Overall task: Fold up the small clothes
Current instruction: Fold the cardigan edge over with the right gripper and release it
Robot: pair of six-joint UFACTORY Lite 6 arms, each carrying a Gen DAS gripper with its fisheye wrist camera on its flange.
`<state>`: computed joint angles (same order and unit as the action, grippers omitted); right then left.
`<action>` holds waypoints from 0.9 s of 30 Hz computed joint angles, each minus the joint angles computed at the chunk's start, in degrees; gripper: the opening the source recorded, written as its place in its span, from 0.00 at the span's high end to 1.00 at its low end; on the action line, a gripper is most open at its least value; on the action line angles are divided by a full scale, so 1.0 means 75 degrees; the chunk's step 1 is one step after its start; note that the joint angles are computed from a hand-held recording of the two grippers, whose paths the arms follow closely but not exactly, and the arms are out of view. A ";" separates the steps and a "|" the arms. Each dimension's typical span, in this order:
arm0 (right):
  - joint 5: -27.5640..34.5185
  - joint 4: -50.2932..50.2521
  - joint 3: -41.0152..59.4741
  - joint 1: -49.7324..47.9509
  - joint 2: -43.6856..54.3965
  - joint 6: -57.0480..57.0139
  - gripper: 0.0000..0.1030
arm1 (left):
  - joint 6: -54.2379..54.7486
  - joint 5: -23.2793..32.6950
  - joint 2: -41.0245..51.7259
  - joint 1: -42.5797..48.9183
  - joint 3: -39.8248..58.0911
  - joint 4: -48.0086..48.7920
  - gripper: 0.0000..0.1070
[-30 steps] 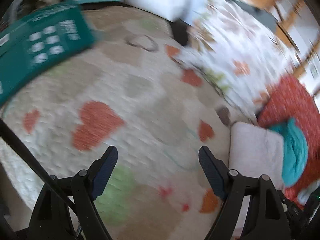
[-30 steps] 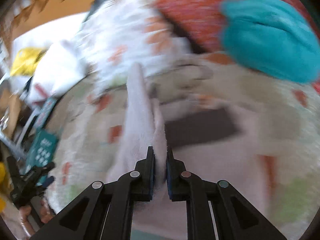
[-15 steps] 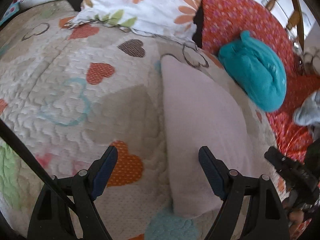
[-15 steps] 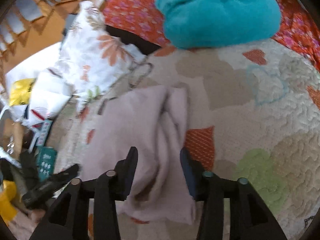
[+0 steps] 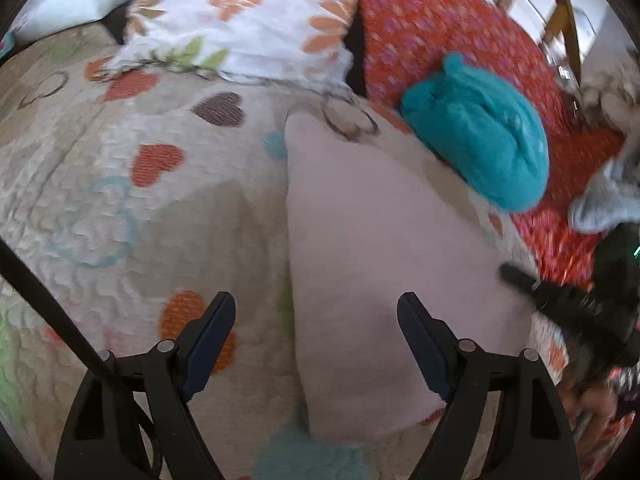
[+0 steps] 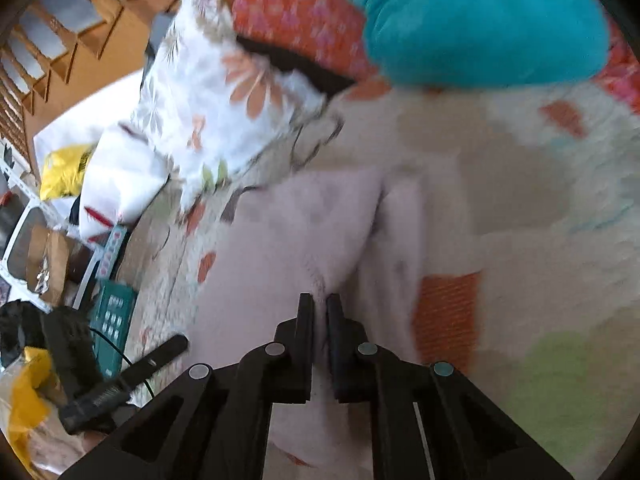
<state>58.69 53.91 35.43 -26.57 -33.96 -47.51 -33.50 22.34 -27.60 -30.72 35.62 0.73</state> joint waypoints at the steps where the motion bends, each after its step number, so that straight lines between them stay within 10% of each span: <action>1: -0.0121 -0.0419 0.0034 -0.0111 -0.0185 0.0112 0.93 | -0.0640 0.0132 0.0416 -0.0416 0.0207 0.0568 0.23; 12: -0.1284 -0.2280 -0.0011 0.0896 -0.0243 0.1426 0.85 | -0.0232 -0.0019 0.1188 -0.0579 0.0201 -0.0298 0.23; 16: -0.1687 -0.1730 0.1215 0.1185 0.0695 0.1720 0.46 | -0.0509 -0.0071 0.1118 -0.0669 0.0102 -0.0033 0.23; 21: -0.2699 -0.1960 0.2729 0.2437 0.3661 0.2654 0.46 | -0.0513 -0.0082 0.0952 -0.0693 -0.0040 -0.0044 0.23; 23: -0.2529 -0.1444 0.3082 0.2439 0.4538 0.2356 0.64 | -0.0617 -0.0082 0.0948 -0.0719 -0.0049 0.0017 0.23; 24: -0.2255 -0.0892 0.3068 0.2255 0.4631 0.1921 0.90 | -0.0790 -0.0066 0.0950 -0.0771 -0.0047 0.0137 0.23; 27: -0.2302 -0.0720 0.2850 0.2025 0.3887 0.1819 0.91 | -0.1029 0.0043 0.1016 -0.0871 0.0043 0.0286 0.23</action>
